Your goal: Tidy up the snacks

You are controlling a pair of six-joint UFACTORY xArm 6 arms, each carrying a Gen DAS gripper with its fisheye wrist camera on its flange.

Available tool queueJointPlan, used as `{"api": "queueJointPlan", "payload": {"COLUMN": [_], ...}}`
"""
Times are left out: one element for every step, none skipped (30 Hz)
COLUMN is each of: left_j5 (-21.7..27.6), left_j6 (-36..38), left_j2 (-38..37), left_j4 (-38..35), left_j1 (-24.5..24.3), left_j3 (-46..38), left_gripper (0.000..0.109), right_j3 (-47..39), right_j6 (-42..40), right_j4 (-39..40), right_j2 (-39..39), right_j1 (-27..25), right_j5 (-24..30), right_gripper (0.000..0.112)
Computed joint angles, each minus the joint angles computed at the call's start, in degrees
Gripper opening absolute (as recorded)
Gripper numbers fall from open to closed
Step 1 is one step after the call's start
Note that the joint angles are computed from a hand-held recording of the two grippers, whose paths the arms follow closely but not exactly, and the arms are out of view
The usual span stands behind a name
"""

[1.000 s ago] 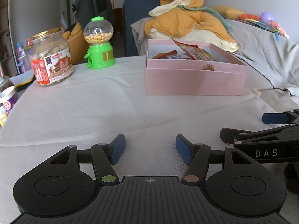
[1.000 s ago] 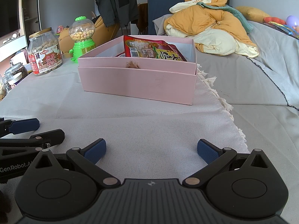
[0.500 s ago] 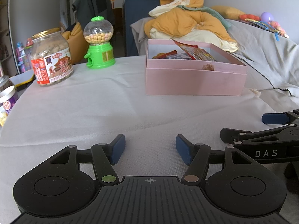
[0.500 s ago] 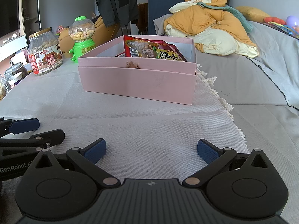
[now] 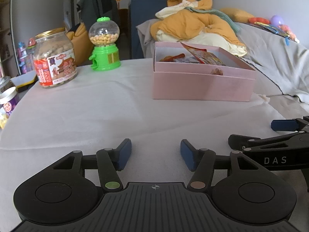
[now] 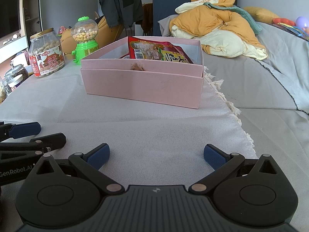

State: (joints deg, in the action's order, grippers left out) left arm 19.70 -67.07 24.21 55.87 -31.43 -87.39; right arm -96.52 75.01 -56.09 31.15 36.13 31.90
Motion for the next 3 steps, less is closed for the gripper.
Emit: {"api": "queueJointPlan", "payload": {"left_j5": [-0.05,-0.17,-0.24], "left_j6": [-0.04,0.08,0.13], "left_j2": [-0.01,0.00,0.01], "left_j4": [0.00,-0.13,-0.18], "left_j1": [0.00,0.08,0.12], "left_j3": [0.02,0.03,0.03], "left_gripper": [0.063,0.063,0.063], "right_j3": [0.02,0.02,0.02], "right_j6": [-0.02,-0.02,-0.02], "right_j4": [0.00,0.00,0.00], "right_j2": [-0.01,-0.01,-0.01], "right_j1": [-0.03,-0.03,-0.03], "right_j5": [-0.02,-0.02,-0.02], "right_gripper": [0.103,0.103,0.103]}}
